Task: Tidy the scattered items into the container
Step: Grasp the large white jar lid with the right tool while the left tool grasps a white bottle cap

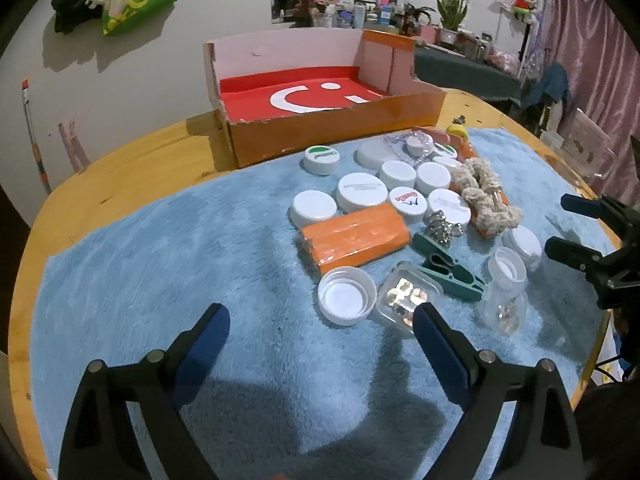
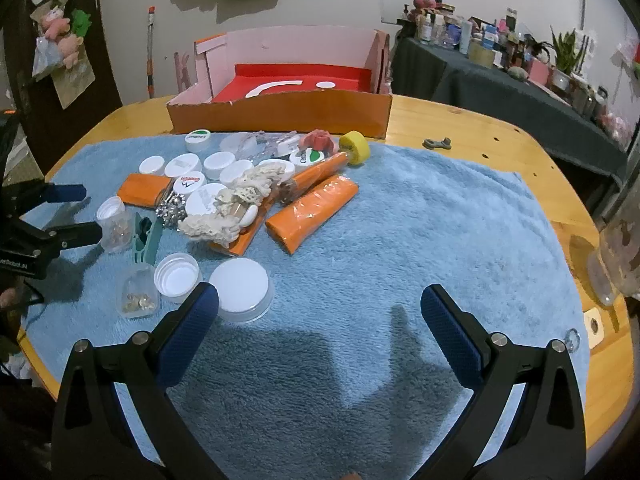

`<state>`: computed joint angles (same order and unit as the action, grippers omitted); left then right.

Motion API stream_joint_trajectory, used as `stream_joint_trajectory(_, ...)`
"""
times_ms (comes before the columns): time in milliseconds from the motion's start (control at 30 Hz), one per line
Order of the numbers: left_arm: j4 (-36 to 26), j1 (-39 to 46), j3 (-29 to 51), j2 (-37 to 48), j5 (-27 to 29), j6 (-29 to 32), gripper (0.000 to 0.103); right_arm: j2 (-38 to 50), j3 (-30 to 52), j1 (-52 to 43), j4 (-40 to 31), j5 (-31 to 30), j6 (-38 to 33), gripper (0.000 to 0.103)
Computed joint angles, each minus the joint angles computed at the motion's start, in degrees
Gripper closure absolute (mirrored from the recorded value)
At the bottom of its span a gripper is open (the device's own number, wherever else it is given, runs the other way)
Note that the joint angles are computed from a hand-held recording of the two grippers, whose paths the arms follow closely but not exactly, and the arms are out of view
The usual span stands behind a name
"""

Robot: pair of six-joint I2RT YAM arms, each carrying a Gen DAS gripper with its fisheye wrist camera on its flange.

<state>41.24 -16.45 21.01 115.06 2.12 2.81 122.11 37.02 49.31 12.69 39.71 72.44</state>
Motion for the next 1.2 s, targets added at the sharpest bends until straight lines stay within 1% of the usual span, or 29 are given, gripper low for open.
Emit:
stream_joint_trajectory(133,-0.13,0.56,0.35,-0.08,-0.51,1.13,0.008,0.8,1.29,-0.19,-1.62,-0.32,-0.33,0.0)
stream_joint_trajectory(333,0.1,1.46,0.56,0.54,-2.4,3.17,0.008,0.55,1.08,-0.28,-1.51,-0.7,-0.36,0.0)
stream_joint_trajectory(500,-0.89,1.52,2.13,2.26,-1.44,4.26,0.01,0.73,1.23,-0.4,-1.6,-0.74,-0.19,0.0)
stream_joint_trajectory(600,-1.26,1.36,2.85,2.37,-0.52,4.27,0.016,1.0,1.43,-0.64,-1.43,-0.9,-0.46,0.0)
stream_joint_trajectory(667,-2.09,1.71,3.63,2.44,1.11,4.21,0.021,1.41,1.63,-0.85,-1.04,-0.92,-0.93,0.001)
stream_joint_trajectory(733,-2.72,1.85,4.17,2.62,2.16,4.09,0.024,1.74,1.7,-1.13,-0.14,-0.96,-1.77,0.001)
stream_joint_trajectory(767,-3.18,1.96,4.51,2.75,2.83,4.11,0.028,1.9,1.91,-1.23,-0.02,-0.82,-1.99,0.001)
stream_joint_trajectory(833,-3.8,1.97,4.96,2.97,3.77,3.98,0.032,2.2,2.23,-1.46,0.53,-0.7,-2.68,0.001)
stream_joint_trajectory(933,-3.07,1.3,4.51,3.03,3.6,3.97,0.036,2.72,2.52,-1.84,1.91,-0.91,-3.93,0.002)
stream_joint_trajectory(967,-3.1,1.18,4.46,3.02,3.7,4.06,0.038,2.89,2.51,-1.96,2.62,-1.01,-4.3,0.004)
stream_joint_trajectory(1067,-3.33,0.96,4.55,3.15,3.87,3.87,0.038,3.33,2.12,-2.4,5.52,-1.97,-5.66,0.011)
stream_joint_trajectory(1200,-3.7,1.26,4.66,3.21,4.68,3.66,0.037,4.03,3.09,-2.52,5.23,-2.22,-5.59,0.013)
